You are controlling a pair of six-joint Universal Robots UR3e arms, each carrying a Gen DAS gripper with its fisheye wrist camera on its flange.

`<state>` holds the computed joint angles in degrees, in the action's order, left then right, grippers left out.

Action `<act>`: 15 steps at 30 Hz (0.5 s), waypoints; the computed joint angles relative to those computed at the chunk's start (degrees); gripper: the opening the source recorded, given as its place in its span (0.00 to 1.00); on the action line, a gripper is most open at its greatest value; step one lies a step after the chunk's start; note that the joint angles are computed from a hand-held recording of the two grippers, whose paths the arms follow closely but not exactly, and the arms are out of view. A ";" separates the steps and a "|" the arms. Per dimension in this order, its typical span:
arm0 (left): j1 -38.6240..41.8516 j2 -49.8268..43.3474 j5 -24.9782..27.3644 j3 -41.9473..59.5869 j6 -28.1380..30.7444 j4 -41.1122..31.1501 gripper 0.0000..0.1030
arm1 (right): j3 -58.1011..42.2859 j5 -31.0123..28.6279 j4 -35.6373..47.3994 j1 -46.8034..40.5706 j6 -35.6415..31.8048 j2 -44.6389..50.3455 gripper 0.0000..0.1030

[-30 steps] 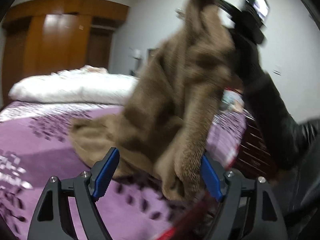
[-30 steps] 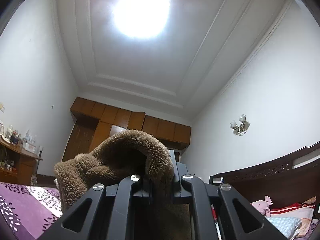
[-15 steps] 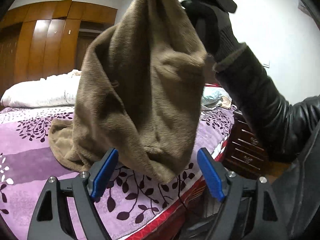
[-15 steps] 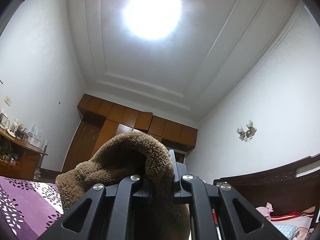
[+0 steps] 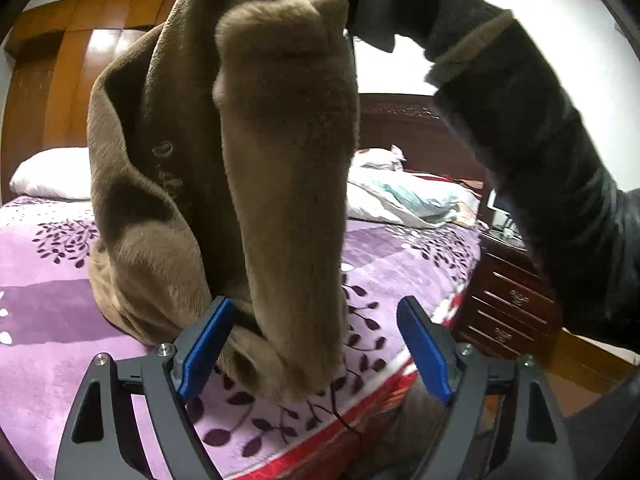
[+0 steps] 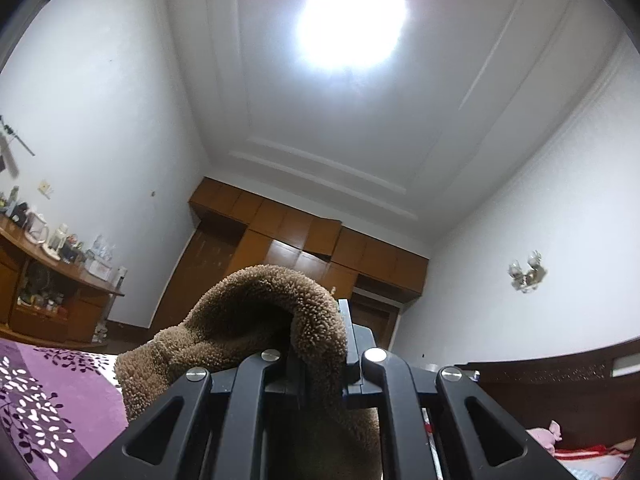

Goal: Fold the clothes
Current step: 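Raise the held fleece high with both grippers to let it hang open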

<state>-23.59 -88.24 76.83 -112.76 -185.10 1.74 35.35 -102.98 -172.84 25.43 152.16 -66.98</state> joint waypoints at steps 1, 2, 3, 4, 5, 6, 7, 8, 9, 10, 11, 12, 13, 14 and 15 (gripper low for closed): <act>2.07 0.48 -2.32 -0.61 -1.33 0.02 0.82 | 0.25 -0.28 -0.35 0.61 -0.50 0.04 0.11; 4.15 0.93 -4.64 -1.17 -2.65 0.02 0.78 | 0.57 -0.55 -0.73 1.21 -1.00 0.05 0.11; 6.35 1.31 -7.10 -1.63 -3.98 -0.28 0.58 | 0.83 -0.55 -0.77 1.35 -1.10 -0.12 0.11; 9.06 1.58 -10.12 -1.89 -5.26 -1.75 0.33 | 1.84 -0.69 -1.39 1.46 -1.26 -0.51 0.11; 11.37 1.63 -12.71 -2.28 -6.17 -2.68 0.24 | 2.94 -0.63 -1.80 1.16 -1.01 -1.09 0.11; 13.76 1.92 -15.23 -2.77 -7.24 -3.58 0.17 | 4.02 -0.56 -2.20 0.86 -0.76 -1.66 0.11; 15.57 2.51 -16.45 -3.44 -7.94 -4.08 0.17 | 6.04 -0.71 -3.03 0.45 -0.37 -2.71 0.11; 17.57 4.07 -16.36 -4.45 -8.58 -4.90 0.16 | 8.00 -0.84 -3.82 0.04 0.02 -3.72 0.11; 19.56 5.67 -16.23 -5.33 -9.16 -5.80 0.16 | 9.56 -0.85 -4.42 -0.43 0.16 -4.66 0.11; 21.75 8.03 -15.88 -6.23 -9.60 -6.83 0.16 | 12.94 -1.01 -6.13 -1.30 0.26 -6.37 0.11; 25.03 11.57 -15.39 -7.16 -10.11 -8.49 0.16 | 17.38 -1.10 -8.24 -2.66 0.69 -8.68 0.11; 28.08 14.82 -15.30 -7.65 -10.46 -10.10 0.16 | 21.12 -0.65 -9.14 -4.35 2.21 -10.95 0.11; 32.24 18.91 -15.68 -7.70 -10.86 -12.38 0.16 | 24.60 -0.11 -9.85 -6.11 3.74 -13.11 0.11; 36.67 22.91 -16.52 -6.94 -11.05 -14.97 0.16 | 27.85 0.52 -10.40 -7.96 5.30 -15.18 0.11; 41.40 26.47 -17.96 -5.69 -11.17 -17.63 0.16 | 31.30 1.76 -10.39 -10.28 7.60 -17.55 0.11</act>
